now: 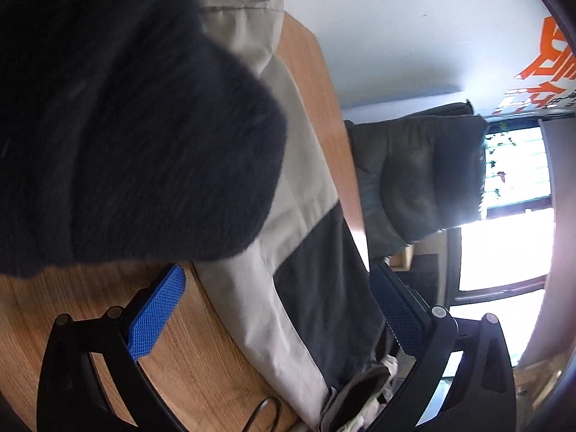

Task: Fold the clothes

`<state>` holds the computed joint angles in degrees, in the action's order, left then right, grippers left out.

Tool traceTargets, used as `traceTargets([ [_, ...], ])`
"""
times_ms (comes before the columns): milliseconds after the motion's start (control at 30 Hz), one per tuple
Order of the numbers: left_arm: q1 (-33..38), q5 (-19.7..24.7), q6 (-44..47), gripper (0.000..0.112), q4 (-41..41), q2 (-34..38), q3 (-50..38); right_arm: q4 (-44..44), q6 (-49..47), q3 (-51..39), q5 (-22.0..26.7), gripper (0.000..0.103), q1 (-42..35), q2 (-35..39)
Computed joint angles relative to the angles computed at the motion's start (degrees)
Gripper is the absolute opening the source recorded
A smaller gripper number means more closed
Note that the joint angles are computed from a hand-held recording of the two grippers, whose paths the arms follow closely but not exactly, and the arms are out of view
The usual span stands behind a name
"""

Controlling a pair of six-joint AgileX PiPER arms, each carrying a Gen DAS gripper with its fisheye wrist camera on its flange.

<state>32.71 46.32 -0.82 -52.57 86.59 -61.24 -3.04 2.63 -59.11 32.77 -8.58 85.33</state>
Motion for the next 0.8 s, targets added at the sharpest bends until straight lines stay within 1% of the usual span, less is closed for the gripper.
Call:
traceTargets([
  [133, -2.79, -2.2, -8.19, 0.103, 8.14, 1.95, -4.33, 0.29, -0.27, -0.1, 0.06, 0.1, -0.1, 0.07],
  [200, -4.31, -2.66, -10.68, 0.103, 11.57, 3.3, -6.64, 0.54, -0.43, -0.16, 0.07, 0.1, -0.14, 0.16],
  [267, -5.36, -3.59, -12.53, 0.103, 13.28, 4.31, -8.03, 0.6, -0.49, -0.13, 0.03, 0.1, -0.16, 0.17],
  [333, -5.5, -4.57, -11.15, 0.103, 11.47, 5.25, -8.51, 0.59, -0.49, -0.09, -0.01, 0.1, -0.17, 0.15],
  [400, -4.39, -4.46, -5.28, 0.102, 4.94, 6.2, -8.04, 0.67, -0.51, -0.12, -0.02, 0.1, -0.18, 0.19],
  [433, -3.93, -4.09, -1.69, 0.1, 1.92, 6.59, -7.88, 0.72, -0.53, -0.14, -0.01, 0.1, -0.19, 0.21],
  [467, -3.78, -3.68, 0.95, 0.089, 0.35, 6.87, -8.08, 0.77, -0.55, -0.16, -0.01, 0.101, -0.2, 0.23],
  [500, -3.72, -3.2, 3.5, 0.071, -0.9, 7.14, -8.43, 0.81, -0.56, -0.19, 0.0, 0.101, -0.2, 0.25],
  [533, -3.65, -2.69, 5.89, 0.06, -2.08, 7.44, -8.8, 0.84, -0.58, -0.21, 0.01, 0.101, -0.21, 0.27],
  [567, -3.55, -2.19, 7.67, 0.04, -3.06, 7.8, -9.15, 0.84, -0.57, -0.23, 0.01, 0.101, -0.2, 0.29],
  [600, -3.38, -1.57, 9.38, 0.022, -4.23, 8.3, -9.56, 0.77, -0.5, -0.22, 0.0, 0.101, -0.16, 0.3],
  [667, -3.15, -0.56, 11.28, 0.009, -5.79, 9.17, -10.29, 0.72, -0.44, -0.23, 0.0, 0.101, -0.13, 0.3],
  [733, -3.03, -0.36, 12.9, 0.008, -7.54, 9.05, -10.4, 0.69, -0.41, -0.26, 0.0, 0.101, -0.11, 0.28],
  [800, -3.05, -0.12, 14.55, 0.003, -9.88, 8.06, -9.85, 0.72, -0.4, -0.24, -0.02, 0.101, -0.1, 0.24],
])
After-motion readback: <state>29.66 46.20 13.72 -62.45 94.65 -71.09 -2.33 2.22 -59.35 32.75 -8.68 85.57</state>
